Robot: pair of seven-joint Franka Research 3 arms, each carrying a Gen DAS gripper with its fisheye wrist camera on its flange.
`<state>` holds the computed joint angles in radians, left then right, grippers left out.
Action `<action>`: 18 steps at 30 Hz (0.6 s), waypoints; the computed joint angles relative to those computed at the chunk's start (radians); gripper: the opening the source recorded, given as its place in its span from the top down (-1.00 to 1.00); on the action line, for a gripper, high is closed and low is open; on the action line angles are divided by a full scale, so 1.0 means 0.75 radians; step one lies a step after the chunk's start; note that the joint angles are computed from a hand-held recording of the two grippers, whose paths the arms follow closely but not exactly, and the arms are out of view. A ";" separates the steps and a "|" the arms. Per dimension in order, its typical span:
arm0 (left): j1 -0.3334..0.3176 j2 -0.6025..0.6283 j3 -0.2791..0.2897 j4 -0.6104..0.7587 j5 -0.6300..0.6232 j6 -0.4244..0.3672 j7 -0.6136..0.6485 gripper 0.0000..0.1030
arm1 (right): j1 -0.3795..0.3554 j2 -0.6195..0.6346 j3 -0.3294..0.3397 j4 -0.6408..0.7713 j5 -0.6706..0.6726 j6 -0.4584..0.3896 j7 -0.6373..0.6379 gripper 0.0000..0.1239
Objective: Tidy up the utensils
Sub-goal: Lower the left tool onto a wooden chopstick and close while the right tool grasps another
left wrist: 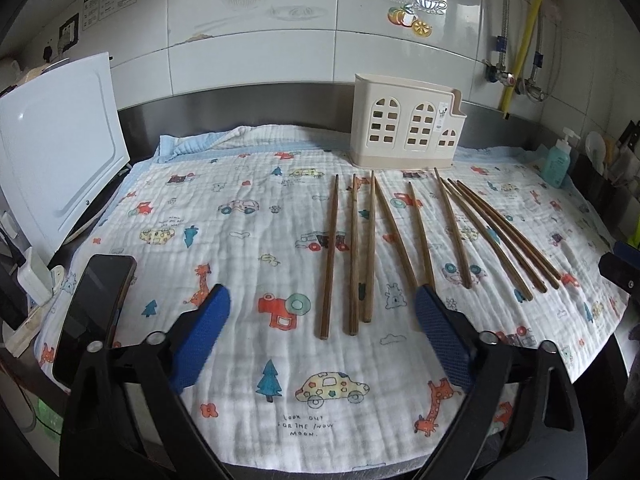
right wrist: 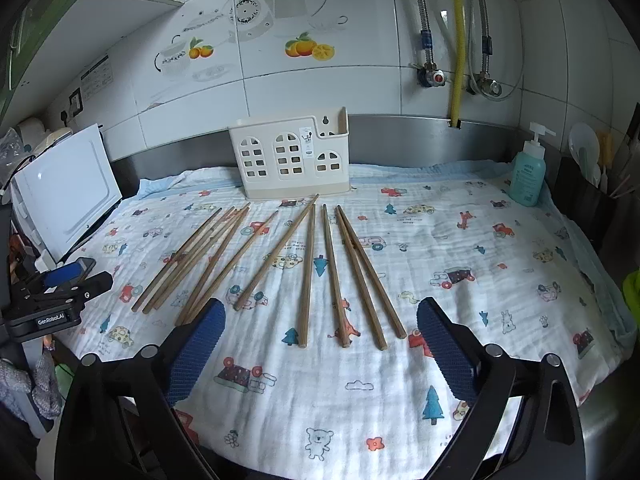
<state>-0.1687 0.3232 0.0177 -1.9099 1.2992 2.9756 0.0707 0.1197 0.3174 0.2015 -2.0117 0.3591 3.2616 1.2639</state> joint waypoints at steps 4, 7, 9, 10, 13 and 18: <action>0.039 0.049 -0.025 0.024 -0.169 0.035 0.161 -0.44 | 0.021 0.029 -0.039 0.039 0.001 -0.034 0.011 -0.26; 0.032 0.083 -0.017 0.049 -0.275 0.032 0.276 -0.29 | 0.050 0.049 -0.085 0.067 -0.002 -0.064 0.020 -0.21; 0.044 0.112 -0.026 0.068 -0.363 0.049 0.366 -0.15 | 0.057 0.064 -0.101 0.086 -0.005 -0.080 0.019 -0.15; 0.051 0.125 -0.033 0.079 -0.410 0.052 0.410 -0.13 | 0.057 0.071 -0.105 0.095 -0.005 -0.089 0.019 -0.12; 0.058 0.169 -0.049 0.120 -0.534 0.026 0.537 -0.08 | 0.077 0.097 -0.138 0.131 -0.014 -0.120 0.022 -0.10; 0.079 0.241 -0.084 0.186 -0.733 -0.004 0.733 0.20 | 0.047 0.144 -0.121 0.200 -0.007 -0.181 -0.004 0.02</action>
